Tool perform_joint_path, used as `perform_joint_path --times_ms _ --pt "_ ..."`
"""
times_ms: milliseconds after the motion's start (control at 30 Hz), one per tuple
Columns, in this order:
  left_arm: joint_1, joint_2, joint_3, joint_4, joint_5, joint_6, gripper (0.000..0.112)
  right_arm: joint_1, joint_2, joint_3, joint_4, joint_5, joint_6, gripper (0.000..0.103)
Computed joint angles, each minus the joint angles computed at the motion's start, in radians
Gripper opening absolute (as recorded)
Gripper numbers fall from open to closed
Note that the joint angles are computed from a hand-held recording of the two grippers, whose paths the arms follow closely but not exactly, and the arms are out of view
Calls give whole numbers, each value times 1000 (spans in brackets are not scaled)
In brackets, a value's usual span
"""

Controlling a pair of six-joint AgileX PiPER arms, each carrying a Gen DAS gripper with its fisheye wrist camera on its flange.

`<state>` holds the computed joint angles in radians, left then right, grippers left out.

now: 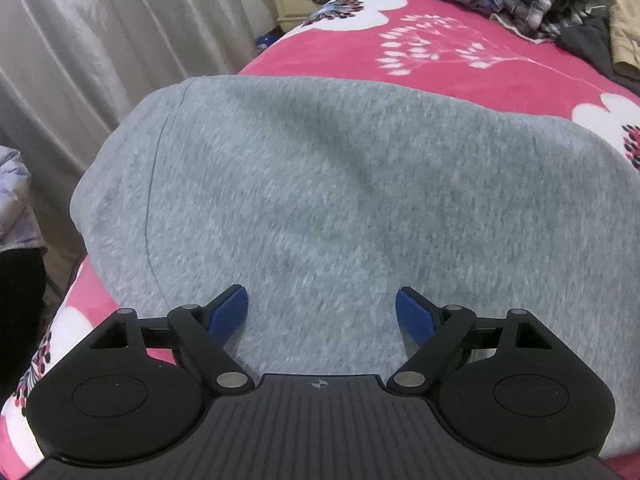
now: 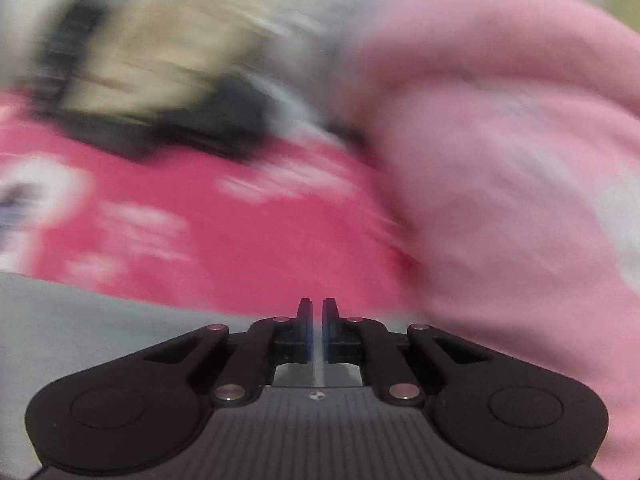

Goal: Fold clothes

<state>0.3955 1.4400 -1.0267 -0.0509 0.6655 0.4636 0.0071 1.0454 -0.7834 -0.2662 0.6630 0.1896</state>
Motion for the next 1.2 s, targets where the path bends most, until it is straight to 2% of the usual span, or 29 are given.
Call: perform_joint_path --times_ms 67,100,233,267,333,367,400,500,600,667,767,833,867,900,933,1000,1033,1100,1133,1200 --pt "14 0 -1 -29 3 45 83 86 11 3 96 -25 -95 5" --pt "26 3 -5 -51 9 83 83 103 49 0 85 -30 -104 5" --pt "81 15 -16 -151 34 244 84 266 201 10 -197 -29 122 3" --pt "96 19 -17 -178 40 286 84 279 221 -18 -241 12 174 3" --pt "127 24 -16 -238 48 370 84 322 283 -126 -311 162 222 9" --pt "141 26 -14 -266 52 408 84 336 288 -168 -288 193 188 11" --pt "151 27 -10 -288 51 434 84 337 281 -201 -226 184 118 11" --pt "175 24 5 -346 46 501 84 362 289 -288 74 64 -135 14" --pt "190 16 17 -377 43 538 84 425 410 -399 374 -26 -332 38" --pt "198 15 18 -387 47 552 84 457 534 -505 574 -23 -516 38" --pt "205 19 12 -392 56 570 84 470 728 -650 791 41 -755 38" --pt "209 20 10 -395 60 584 84 468 852 -768 834 147 -775 38" --pt "210 21 9 -397 62 590 84 470 865 -789 826 167 -776 38" --pt "212 22 8 -398 64 595 84 473 865 -790 819 168 -784 33" --pt "213 21 8 -398 66 598 84 476 866 -787 816 167 -795 21" --pt "217 19 7 -395 73 603 84 484 872 -791 803 171 -808 8" --pt "220 18 6 -393 77 607 84 492 873 -789 787 157 -803 5" --pt "227 13 11 -396 79 621 84 502 836 -732 717 73 -757 3" --pt "228 12 12 -394 79 625 84 497 841 -726 711 66 -749 3" --pt "225 14 3 -381 87 614 84 462 865 -767 770 128 -748 3"
